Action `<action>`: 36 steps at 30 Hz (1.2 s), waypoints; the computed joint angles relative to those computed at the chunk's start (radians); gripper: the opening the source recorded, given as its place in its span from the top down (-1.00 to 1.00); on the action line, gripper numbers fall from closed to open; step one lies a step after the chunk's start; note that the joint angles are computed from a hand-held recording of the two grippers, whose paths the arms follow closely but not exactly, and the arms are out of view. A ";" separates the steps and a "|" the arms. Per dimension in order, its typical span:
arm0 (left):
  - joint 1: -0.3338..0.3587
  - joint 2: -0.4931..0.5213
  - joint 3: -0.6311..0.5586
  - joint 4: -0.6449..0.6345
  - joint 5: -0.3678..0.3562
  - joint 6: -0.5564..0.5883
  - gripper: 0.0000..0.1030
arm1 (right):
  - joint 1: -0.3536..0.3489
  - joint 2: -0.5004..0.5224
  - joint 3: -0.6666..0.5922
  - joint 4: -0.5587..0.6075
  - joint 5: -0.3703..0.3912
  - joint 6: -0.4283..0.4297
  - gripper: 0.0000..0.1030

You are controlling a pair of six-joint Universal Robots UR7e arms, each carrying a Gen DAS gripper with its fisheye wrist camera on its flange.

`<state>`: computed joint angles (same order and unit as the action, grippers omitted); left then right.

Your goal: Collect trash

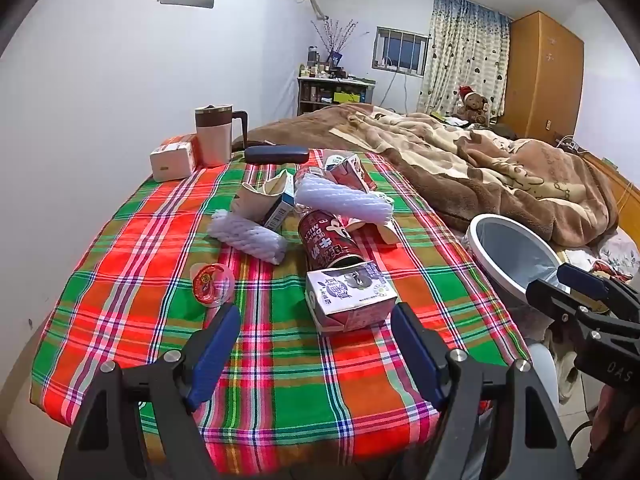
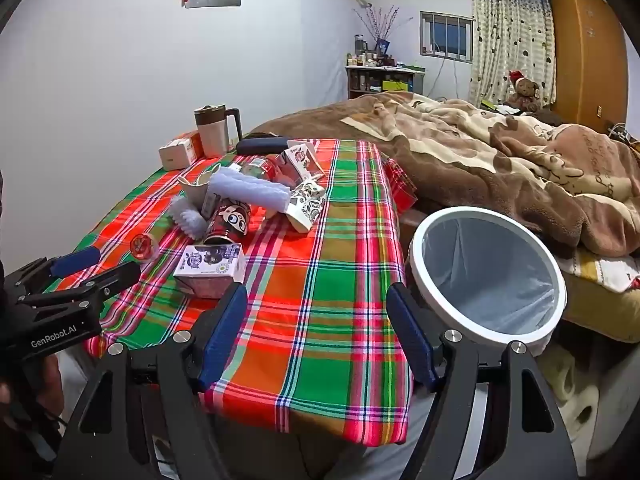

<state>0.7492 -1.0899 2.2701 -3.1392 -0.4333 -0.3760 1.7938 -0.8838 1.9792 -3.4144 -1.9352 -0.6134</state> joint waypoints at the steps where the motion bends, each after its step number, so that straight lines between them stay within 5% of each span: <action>1: 0.000 0.002 0.000 -0.007 0.001 0.006 -0.50 | 0.000 0.001 -0.001 0.000 -0.001 0.001 -0.42; 36: 0.001 -0.001 -0.002 -0.017 0.011 0.023 -0.50 | -0.006 -0.001 0.005 0.006 0.007 -0.001 -0.42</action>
